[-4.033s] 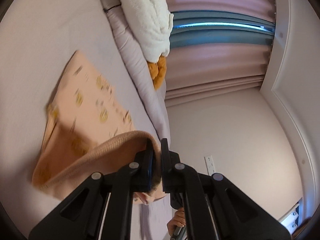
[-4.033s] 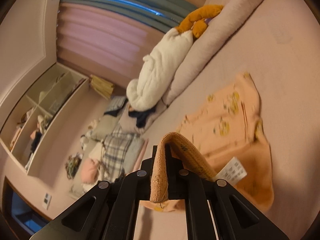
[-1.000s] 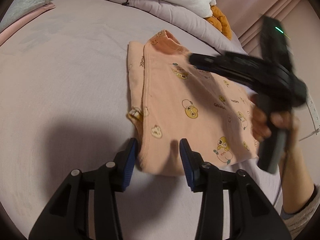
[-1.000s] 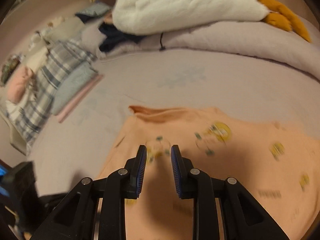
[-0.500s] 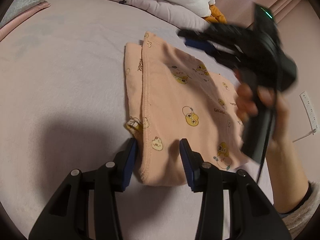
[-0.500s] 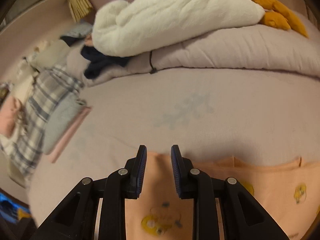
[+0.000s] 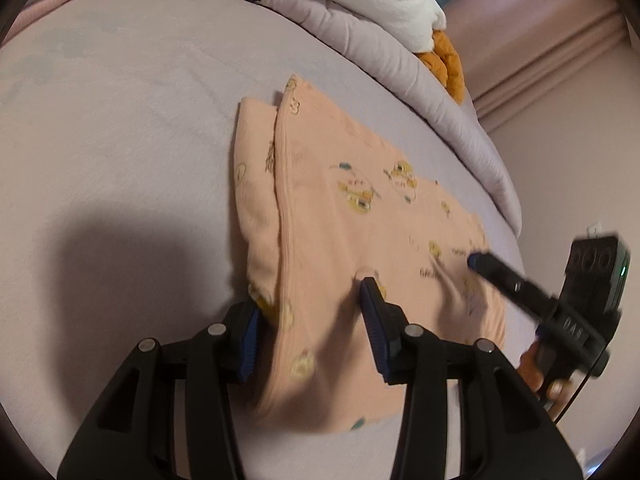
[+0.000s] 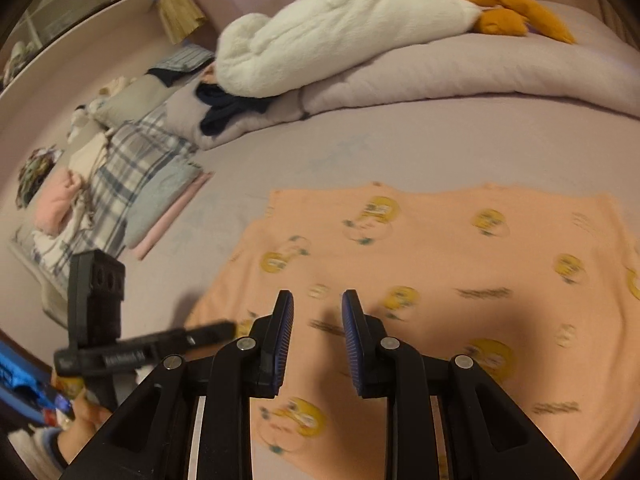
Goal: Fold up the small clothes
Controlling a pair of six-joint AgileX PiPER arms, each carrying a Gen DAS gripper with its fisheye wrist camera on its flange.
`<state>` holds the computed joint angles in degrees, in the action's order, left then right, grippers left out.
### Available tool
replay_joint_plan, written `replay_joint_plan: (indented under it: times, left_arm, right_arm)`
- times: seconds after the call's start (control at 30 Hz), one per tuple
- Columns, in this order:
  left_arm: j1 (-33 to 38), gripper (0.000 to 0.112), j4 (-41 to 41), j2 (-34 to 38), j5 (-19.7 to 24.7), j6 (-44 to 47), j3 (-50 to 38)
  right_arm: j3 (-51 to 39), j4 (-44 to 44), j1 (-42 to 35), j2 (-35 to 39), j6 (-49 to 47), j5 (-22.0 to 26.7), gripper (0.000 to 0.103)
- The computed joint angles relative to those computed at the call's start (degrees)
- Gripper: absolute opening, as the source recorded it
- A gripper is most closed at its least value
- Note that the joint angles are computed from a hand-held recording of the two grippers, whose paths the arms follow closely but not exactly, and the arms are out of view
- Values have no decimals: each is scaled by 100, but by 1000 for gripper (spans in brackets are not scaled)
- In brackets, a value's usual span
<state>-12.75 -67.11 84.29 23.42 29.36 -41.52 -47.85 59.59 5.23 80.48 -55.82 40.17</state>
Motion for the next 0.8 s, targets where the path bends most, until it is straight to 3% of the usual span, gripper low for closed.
replay_joint_plan:
  times: [0.07, 0.17, 0.3, 0.5, 0.57, 0.7, 0.8]
  left_arm:
    - [-4, 27, -16, 102, -53, -141, -106]
    - [-60, 17, 209, 152, -173, -558, -181]
    - [-288, 14, 1265, 55, -407, -1612, -283]
    - [-669, 14, 3057, -184, -498, -3217, -646]
    - [-828, 13, 3666, -240, -469, -3775, -802]
    - [-1259, 13, 5050, -250, -362, -5045, -1204]
    - [-1646, 13, 6044, -118, -198, -5969, -1576]
  right_arm:
    - [-59, 42, -146, 103, 14, 46, 25]
    - [-174, -42, -118, 250, 215, -143, 25]
    - [-354, -301, 113, 508, 576, -403, 25]
    - [-760, -1936, 783, 1044, 2289, -937, 22]
    - [-831, -2284, 844, 950, 2692, -842, 22]
    - [-244, -1160, 467, 297, 1527, -496, 22]
    - [184, -917, 280, 127, 1100, -239, 22]
